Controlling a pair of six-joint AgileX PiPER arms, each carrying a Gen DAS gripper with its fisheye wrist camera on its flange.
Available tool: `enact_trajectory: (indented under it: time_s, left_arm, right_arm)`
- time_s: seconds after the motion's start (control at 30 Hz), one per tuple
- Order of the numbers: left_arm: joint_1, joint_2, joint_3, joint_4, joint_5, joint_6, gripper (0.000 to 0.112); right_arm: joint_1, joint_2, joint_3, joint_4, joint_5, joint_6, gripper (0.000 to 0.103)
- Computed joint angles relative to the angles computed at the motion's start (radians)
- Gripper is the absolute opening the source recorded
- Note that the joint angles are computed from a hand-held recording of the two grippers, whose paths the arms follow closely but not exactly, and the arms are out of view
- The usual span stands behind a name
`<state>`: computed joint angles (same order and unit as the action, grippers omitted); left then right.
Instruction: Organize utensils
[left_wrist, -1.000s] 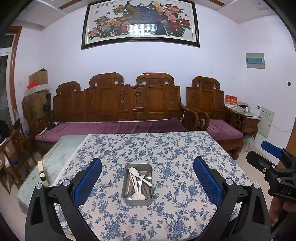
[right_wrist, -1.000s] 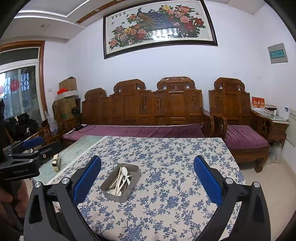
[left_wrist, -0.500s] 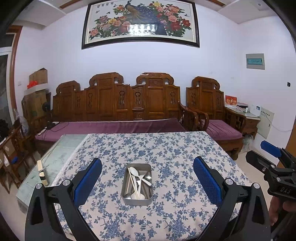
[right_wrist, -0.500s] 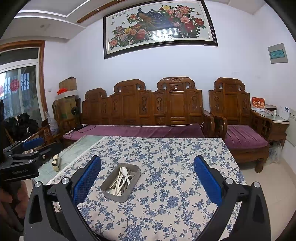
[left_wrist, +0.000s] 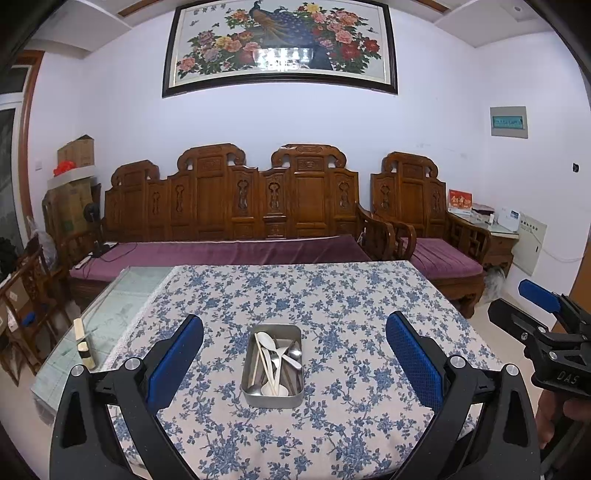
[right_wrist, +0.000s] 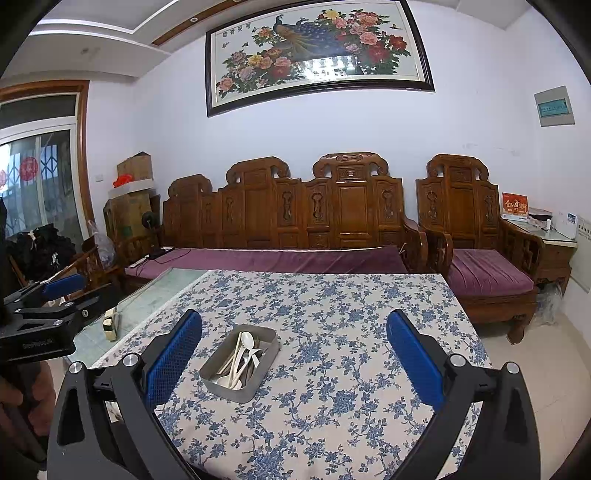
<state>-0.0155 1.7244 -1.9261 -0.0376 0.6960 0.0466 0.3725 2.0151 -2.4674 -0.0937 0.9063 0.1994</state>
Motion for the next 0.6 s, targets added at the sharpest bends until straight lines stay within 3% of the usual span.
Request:
enact_trajectory:
  time_s: [0.6]
  left_arm:
    - [0.000,-0.008,0.002,-0.009,0.002,0.010,0.096]
  right_arm:
    - [-0.002,-0.001,0.005,0.003,-0.004,-0.002,0.101]
